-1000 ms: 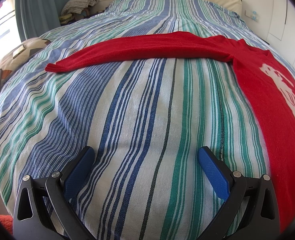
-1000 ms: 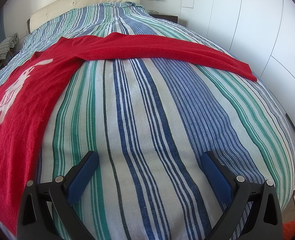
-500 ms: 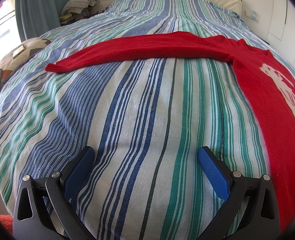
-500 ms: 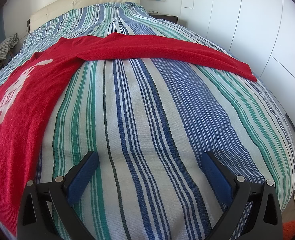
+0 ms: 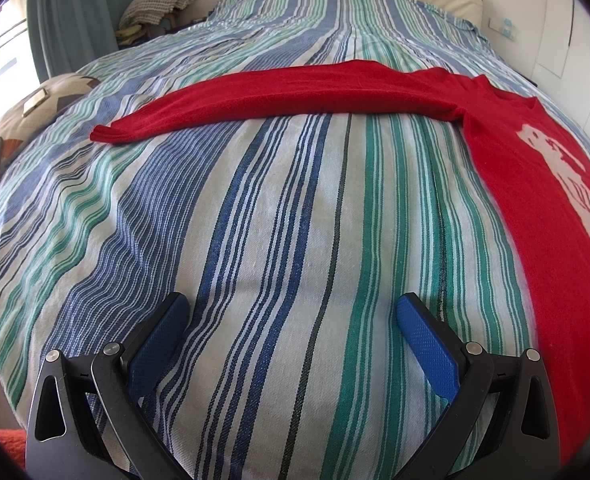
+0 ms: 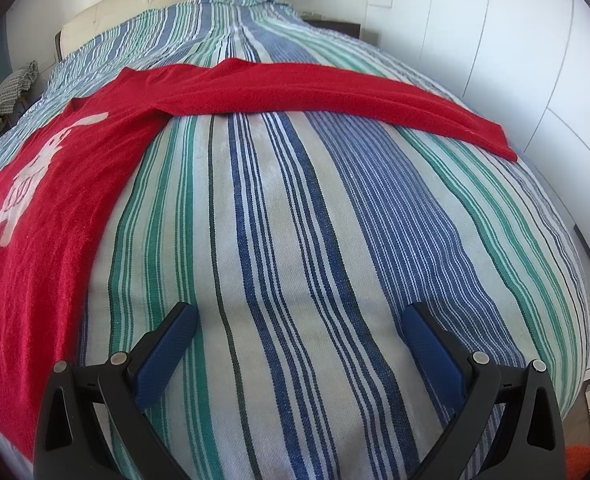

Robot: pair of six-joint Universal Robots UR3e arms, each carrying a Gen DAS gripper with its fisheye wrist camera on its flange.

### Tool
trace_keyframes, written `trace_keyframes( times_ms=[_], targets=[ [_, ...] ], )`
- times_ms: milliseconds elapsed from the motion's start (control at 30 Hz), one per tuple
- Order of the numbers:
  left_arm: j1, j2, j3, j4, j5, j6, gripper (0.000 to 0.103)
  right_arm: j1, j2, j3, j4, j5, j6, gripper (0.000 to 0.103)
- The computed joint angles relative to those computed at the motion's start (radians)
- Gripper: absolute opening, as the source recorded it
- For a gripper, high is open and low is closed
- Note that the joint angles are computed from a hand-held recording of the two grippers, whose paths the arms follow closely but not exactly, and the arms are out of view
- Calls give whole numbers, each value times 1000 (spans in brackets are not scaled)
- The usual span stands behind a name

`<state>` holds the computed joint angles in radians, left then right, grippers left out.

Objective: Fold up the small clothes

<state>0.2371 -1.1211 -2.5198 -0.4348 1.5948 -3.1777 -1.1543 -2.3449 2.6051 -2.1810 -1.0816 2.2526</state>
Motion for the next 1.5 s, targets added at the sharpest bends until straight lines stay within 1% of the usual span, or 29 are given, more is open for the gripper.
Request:
trace_keyframes(
  times_ms=[33, 67, 133, 167, 200, 233, 267, 300, 333, 367, 400, 467, 500, 567, 633, 667, 700, 733, 800, 867, 933, 1033, 1133, 1200, 1267, 1367, 1400, 1433, 1500],
  targets=[
    [17, 34, 25, -79, -21, 18, 102, 0, 50, -79, 80, -5, -12, 101],
    [41, 76, 50, -168, -49, 39, 102, -41, 75, -163, 207, 30, -43, 98],
    [125, 205, 70, -333, -149, 100, 102, -229, 95, -320, 529, 184, -184, 96],
    [173, 272, 77, -412, -203, 131, 102, -307, 128, -381, 614, 246, -223, 96],
    [215, 334, 89, -490, -246, 158, 102, -359, 191, -436, 641, 289, -222, 96],
    [248, 384, 106, -561, -278, 177, 102, -386, 295, -501, 634, 323, -188, 96],
    [274, 426, 121, -618, -304, 188, 102, -395, 400, -554, 608, 350, -127, 96],
    [309, 478, 133, -683, -337, 203, 102, -398, 505, -600, 563, 374, -34, 95],
    [349, 533, 145, -754, -372, 220, 102, -395, 610, -657, 536, 389, 51, 92],
    [381, 579, 155, -816, -399, 231, 102, -391, 714, -731, 556, 410, 102, 84],
    [401, 611, 162, -858, -415, 233, 102, -388, 797, -778, 551, 439, 162, 81],
    [403, 632, 157, -866, -410, 211, 102, -363, 927, -841, 497, 493, 284, 77],
    [373, 614, 143, -819, -382, 182, 102, -342, 977, -857, 446, 506, 345, 75],
    [275, 538, 116, -691, -284, 109, 102, -277, 1062, -875, 303, 501, 503, 74],
    [202, 478, 95, -602, -204, 55, 102, -230, 1127, -866, 143, 504, 652, 68],
    [185, 454, 88, -575, -181, 38, 102, -207, 1145, -852, 43, 498, 715, 60],
    [175, 446, 80, -567, -169, 25, 102, -185, 1158, -842, -34, 485, 757, 47],
    [173, 433, 73, -556, -163, 16, 102, -157, 1182, -870, -60, 463, 779, 39],
    [153, 395, 60, -524, -140, -2, 102, -96, 1213, -947, -53, 401, 801, 5],
    [122, 373, 52, -488, -111, -17, 102, -53, 1191, -989, -83, 379, 802, 5],
    [102, 372, 47, -469, -103, -15, 102, -5, 1123, -1031, -77, 390, 751, 5],
    [82, 350, 45, -438, -105, -13, 102, 89, 1016, -1146, 28, 461, 654, 5],
    [68, 316, 45, -401, -108, -21, 102, 224, 964, -1294, 170, 561, 628, 5],
    [65, 310, 45, -392, -108, -26, 102, 351, 971, -1409, 230, 579, 653, 5],
    [84, 332, 42, -411, -124, -16, 102, 509, 1033, -1525, 188, 559, 735, 5],
    [131, 387, 37, -463, -159, 7, 102, 762, 1184, -1711, 97, 443, 857, 6],
    [145, 400, 36, -477, -166, 11, 102, 830, 1232, -1755, 89, 416, 877, 9],
    [166, 417, 36, -497, -177, 19, 102, 889, 1300, -1826, 121, 411, 892, 11],
    [212, 449, 36, -537, -207, 33, 102, 965, 1426, -1989, 276, 429, 878, 46]
  ],
)
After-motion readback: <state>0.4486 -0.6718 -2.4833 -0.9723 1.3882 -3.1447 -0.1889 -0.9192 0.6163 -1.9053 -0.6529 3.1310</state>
